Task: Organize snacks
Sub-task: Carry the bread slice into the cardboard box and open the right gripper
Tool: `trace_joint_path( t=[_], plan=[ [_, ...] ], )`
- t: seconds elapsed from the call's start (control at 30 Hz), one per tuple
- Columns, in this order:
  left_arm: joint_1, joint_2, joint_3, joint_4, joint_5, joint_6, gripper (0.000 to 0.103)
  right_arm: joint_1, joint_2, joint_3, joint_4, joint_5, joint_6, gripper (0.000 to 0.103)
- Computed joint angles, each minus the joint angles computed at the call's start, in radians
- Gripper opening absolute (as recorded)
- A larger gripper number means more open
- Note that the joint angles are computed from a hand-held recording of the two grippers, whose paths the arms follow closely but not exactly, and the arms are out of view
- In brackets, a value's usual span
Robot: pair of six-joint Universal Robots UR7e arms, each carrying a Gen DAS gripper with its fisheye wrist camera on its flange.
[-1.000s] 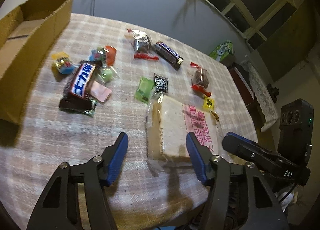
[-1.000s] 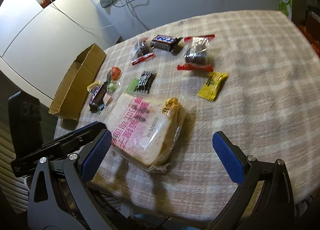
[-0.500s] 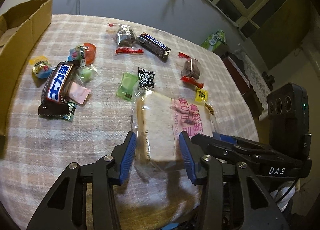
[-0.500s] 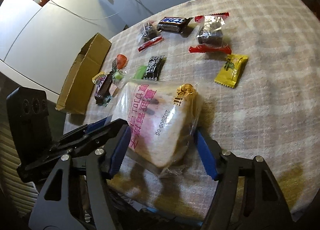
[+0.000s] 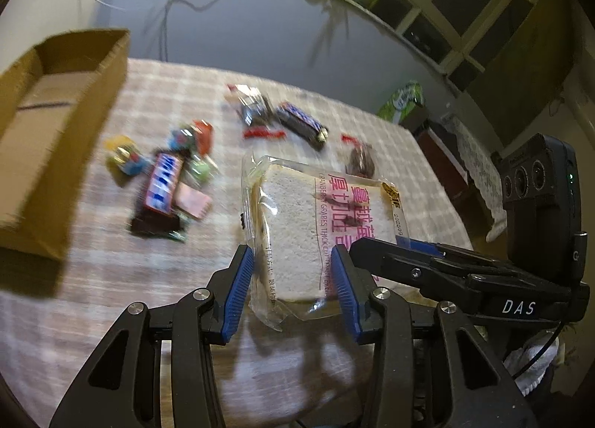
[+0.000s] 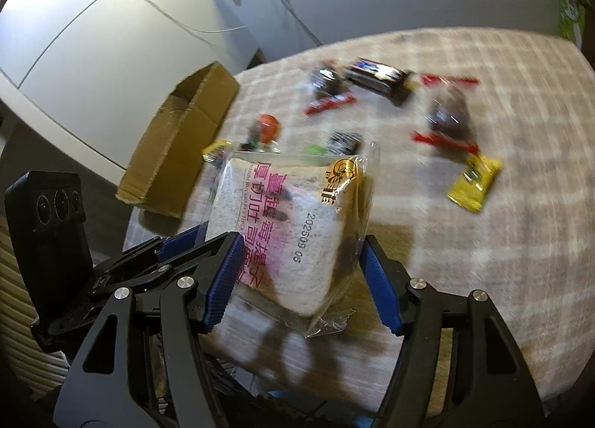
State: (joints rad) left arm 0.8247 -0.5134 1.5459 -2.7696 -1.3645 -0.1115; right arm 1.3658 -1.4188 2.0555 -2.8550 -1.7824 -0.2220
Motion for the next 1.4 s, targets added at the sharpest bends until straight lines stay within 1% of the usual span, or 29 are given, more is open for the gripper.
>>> trace_joint_path(
  t=[0.33,0.7,0.93,1.1,1.4],
  plan=[
    [0.039,-0.097,0.046,-0.093,0.071,0.016,0.041,0.125,0.143,-0.135,0.011,-0.016,-0.037,0.067],
    [0.093,-0.157,0.061,-0.158,0.152,0.035,0.041,0.210,0.310,-0.295,0.065,0.010,-0.065,0.067],
    [0.129,-0.170,0.049,-0.164,0.193,0.042,0.041,0.231,0.407,-0.402,0.124,0.029,-0.072,0.067],
    [0.153,-0.168,0.027,-0.145,0.206,0.040,0.041,0.235,0.461,-0.462,0.165,0.037,-0.065,0.067],
    [0.177,-0.163,0.007,-0.130,0.219,0.023,0.041,0.248,0.530,-0.529,0.206,0.006,-0.072,0.067]
  ],
)
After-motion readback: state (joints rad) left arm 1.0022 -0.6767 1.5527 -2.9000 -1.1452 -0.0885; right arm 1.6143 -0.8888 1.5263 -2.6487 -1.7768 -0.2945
